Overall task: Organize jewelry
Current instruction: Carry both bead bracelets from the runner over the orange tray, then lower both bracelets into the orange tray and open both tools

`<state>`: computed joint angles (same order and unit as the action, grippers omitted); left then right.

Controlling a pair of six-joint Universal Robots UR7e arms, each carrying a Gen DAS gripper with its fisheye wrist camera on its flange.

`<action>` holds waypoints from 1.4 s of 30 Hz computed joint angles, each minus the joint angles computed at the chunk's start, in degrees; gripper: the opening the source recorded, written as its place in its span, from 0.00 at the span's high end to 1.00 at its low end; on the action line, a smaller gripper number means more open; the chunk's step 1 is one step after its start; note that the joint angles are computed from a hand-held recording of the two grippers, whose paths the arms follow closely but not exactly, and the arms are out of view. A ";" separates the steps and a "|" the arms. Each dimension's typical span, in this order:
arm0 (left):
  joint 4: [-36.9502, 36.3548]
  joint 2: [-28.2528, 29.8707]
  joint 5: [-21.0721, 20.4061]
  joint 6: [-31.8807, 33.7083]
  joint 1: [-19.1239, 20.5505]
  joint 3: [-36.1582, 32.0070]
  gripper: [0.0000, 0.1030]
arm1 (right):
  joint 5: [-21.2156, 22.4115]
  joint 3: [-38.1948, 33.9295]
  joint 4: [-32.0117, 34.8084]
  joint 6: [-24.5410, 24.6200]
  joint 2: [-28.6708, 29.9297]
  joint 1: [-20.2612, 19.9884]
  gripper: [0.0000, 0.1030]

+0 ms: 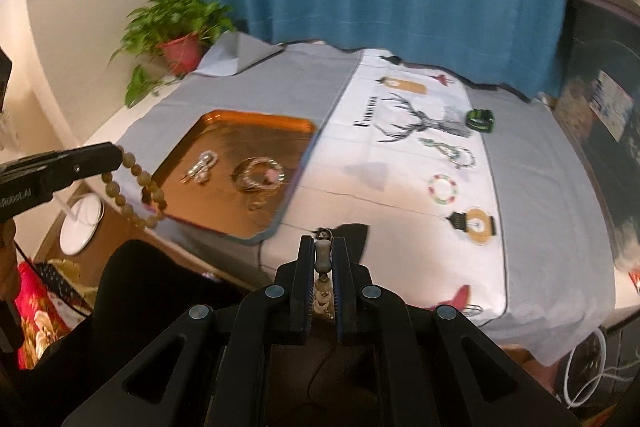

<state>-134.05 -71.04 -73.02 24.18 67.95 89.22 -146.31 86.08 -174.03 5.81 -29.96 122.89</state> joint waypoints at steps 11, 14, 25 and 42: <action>0.93 2.04 -0.84 0.73 3.26 -4.97 0.90 | 1.60 -10.77 6.82 -2.33 6.31 -0.02 0.91; 1.01 3.74 -0.60 1.29 3.68 -6.88 0.90 | 2.01 -14.10 7.53 -3.74 8.16 -0.30 0.91; 1.24 11.27 1.66 3.38 4.94 -15.15 0.90 | 4.98 -29.94 12.32 -9.38 16.53 -2.79 0.91; 5.10 23.61 4.47 3.56 6.72 -29.10 0.90 | 8.98 -52.06 21.23 -14.01 28.21 -6.71 0.91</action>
